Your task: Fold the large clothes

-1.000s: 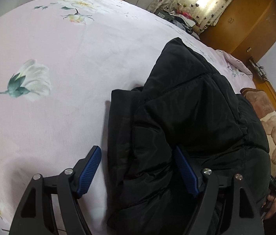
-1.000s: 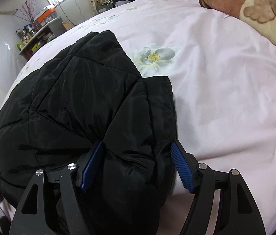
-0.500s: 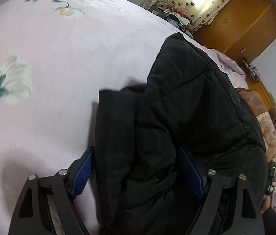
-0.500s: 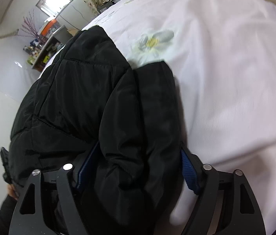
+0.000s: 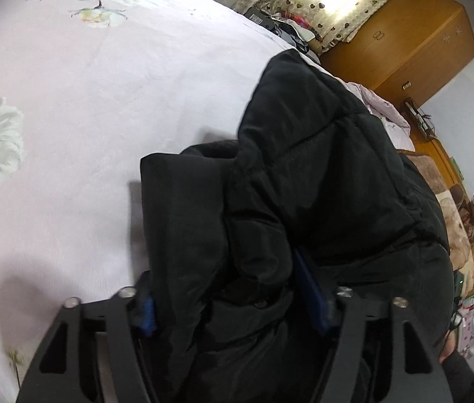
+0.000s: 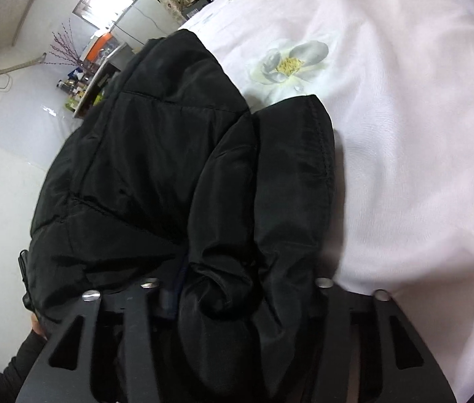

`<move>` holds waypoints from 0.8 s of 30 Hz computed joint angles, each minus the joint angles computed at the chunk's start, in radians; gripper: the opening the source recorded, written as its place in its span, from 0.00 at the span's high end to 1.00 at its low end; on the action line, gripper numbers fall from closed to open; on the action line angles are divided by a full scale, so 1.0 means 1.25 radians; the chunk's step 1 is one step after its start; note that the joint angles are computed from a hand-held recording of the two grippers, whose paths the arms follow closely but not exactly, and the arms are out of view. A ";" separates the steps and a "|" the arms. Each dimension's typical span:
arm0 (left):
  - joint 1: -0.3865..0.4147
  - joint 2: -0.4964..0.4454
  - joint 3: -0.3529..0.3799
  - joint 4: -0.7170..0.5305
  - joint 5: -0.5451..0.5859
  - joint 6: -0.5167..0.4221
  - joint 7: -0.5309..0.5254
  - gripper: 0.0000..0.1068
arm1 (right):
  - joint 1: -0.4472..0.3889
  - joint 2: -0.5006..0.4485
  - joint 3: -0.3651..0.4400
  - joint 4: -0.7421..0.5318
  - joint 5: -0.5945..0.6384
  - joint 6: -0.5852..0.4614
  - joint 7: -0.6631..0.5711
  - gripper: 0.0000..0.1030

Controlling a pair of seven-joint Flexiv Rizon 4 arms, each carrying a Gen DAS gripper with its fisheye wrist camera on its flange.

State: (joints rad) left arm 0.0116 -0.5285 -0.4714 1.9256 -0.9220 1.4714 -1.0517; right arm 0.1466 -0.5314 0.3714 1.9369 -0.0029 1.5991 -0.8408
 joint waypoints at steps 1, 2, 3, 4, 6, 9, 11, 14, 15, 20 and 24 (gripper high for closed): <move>-0.020 0.002 0.028 -0.006 0.025 -0.007 -0.020 0.48 | 0.027 0.012 -0.029 0.007 -0.006 -0.006 0.013 0.61; -0.048 0.005 0.071 -0.018 0.063 -0.024 -0.056 0.51 | 0.046 0.019 -0.051 0.007 -0.012 -0.018 0.024 0.62; -0.079 0.008 0.120 -0.032 0.106 -0.045 -0.103 0.58 | 0.065 0.026 -0.074 0.004 -0.018 -0.033 0.039 0.65; -0.105 0.013 0.164 -0.044 0.150 -0.064 -0.147 0.61 | 0.077 0.030 -0.088 0.001 -0.022 -0.045 0.050 0.66; -0.142 0.035 0.224 -0.055 0.228 -0.086 -0.219 0.69 | 0.132 0.061 -0.150 0.007 -0.051 -0.078 0.089 0.72; -0.132 0.097 0.216 -0.010 0.264 -0.072 -0.232 0.72 | 0.195 0.125 -0.218 0.050 -0.108 -0.075 0.139 0.75; -0.108 0.143 0.180 0.033 0.244 -0.053 -0.201 0.73 | 0.238 0.180 -0.265 0.093 -0.158 -0.064 0.189 0.75; -0.098 0.200 0.158 0.080 0.200 -0.037 -0.166 0.73 | 0.266 0.240 -0.293 0.148 -0.232 -0.044 0.252 0.76; -0.090 0.217 0.142 0.095 0.163 -0.029 -0.138 0.73 | 0.276 0.261 -0.307 0.171 -0.264 -0.031 0.279 0.76; -0.114 0.277 0.147 0.141 0.047 -0.005 -0.051 0.73 | 0.281 0.311 -0.335 0.231 -0.382 0.025 0.377 0.76; -0.147 0.261 0.203 0.105 0.080 -0.022 -0.077 0.73 | 0.264 0.296 -0.325 0.219 -0.423 0.044 0.403 0.76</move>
State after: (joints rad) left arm -0.1719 -0.2022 -0.2178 2.0568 -0.8221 1.4433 -1.1480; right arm 0.4766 -0.1616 -0.0351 2.2113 -0.5311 1.6540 -0.3376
